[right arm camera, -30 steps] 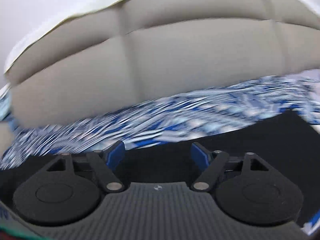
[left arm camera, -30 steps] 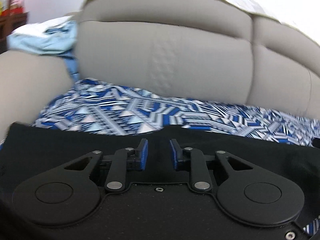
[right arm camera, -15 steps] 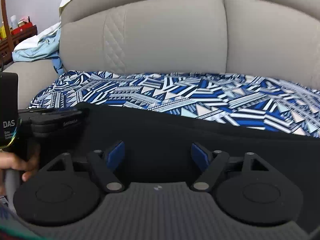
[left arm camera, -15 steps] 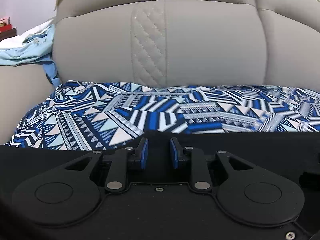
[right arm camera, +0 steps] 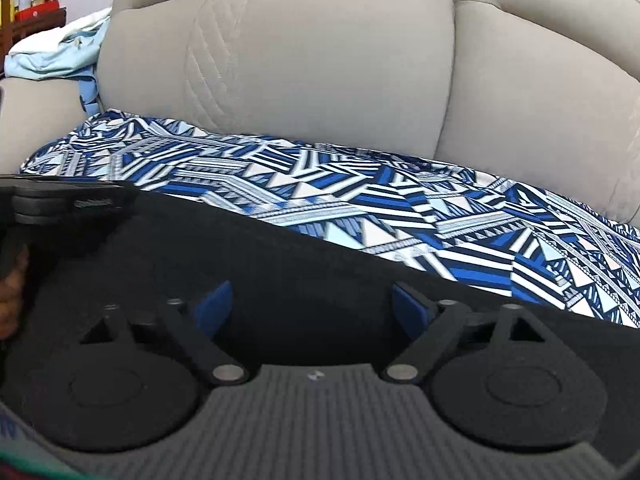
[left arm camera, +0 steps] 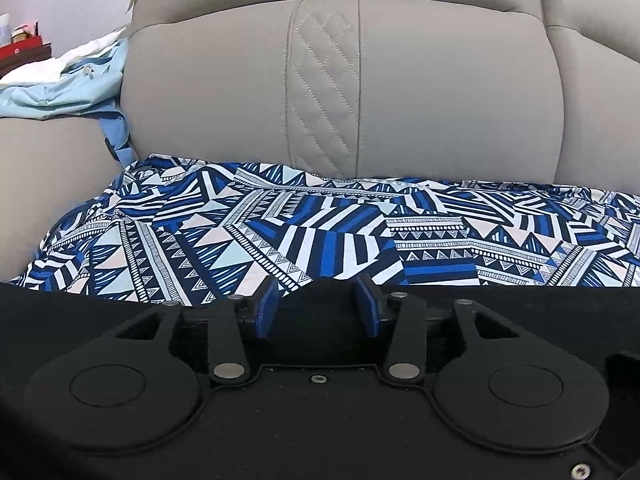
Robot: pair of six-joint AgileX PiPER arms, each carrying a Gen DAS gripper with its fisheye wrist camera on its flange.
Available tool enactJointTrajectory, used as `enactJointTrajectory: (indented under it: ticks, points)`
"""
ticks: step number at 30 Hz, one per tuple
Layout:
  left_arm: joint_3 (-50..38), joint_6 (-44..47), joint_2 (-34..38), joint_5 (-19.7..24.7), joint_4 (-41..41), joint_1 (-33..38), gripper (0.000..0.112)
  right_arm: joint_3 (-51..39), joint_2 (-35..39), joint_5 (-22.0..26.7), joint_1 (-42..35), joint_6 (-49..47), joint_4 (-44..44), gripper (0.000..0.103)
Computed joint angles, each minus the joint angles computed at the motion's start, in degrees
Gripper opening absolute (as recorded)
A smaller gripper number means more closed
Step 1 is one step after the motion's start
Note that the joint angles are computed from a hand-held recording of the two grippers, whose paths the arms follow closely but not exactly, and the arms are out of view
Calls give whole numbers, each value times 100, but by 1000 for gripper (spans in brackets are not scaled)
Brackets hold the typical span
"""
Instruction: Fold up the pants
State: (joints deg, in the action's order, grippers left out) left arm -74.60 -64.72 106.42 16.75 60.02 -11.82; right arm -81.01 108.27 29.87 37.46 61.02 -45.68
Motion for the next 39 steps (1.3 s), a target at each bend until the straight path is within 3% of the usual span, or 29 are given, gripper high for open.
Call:
enactJointTrajectory:
  ticks: [4, 12, 16, 18, 23, 24, 26, 32, 34, 36, 39]
  points:
    - [-25, -13, 23, 3, -91, 36, 50, 378, -212, -314, -424, 49, 214, 99]
    - [-42, -262, 47, 99, 83, 6, 56, 1536, -942, -728, -821, 459, -714, 102]
    - [-41, -282, 52, 78, 42, 31, 58, 2210, -1278, -849, -1198, 1096, -1694, 103]
    - [-51, -243, 56, 57, -45, 54, 59, 2650, -1551, -1351, -1579, 1684, -2293, 103]
    - [-82, -370, 82, 135, 44, 34, 63, 3235, -1931, -1588, -2343, 2838, -3429, 103]
    - [-86, -415, 87, 166, 88, 20, 64, 3295, -1957, -1495, -2439, 2993, -3594, 103]
    - [-98, -478, 98, 215, 147, -5, 65, 3417, -2023, -1815, -2932, 3245, -3694, 103]
    - [-116, -660, 121, 361, 350, -72, 68, 3457, -1936, -1567, -3870, 3989, -3931, 103]
    - [-116, -735, 128, 414, 445, -103, 69, 3346, -1812, -1155, -3906, 3788, -3648, 103]
    - [-122, -763, 136, 451, 496, -119, 70, 3256, -1721, -1184, -4036, 3822, -3629, 103]
    - [-145, -809, 156, 537, 547, -145, 73, 3144, -1678, -700, -3859, 3829, -3422, 103]
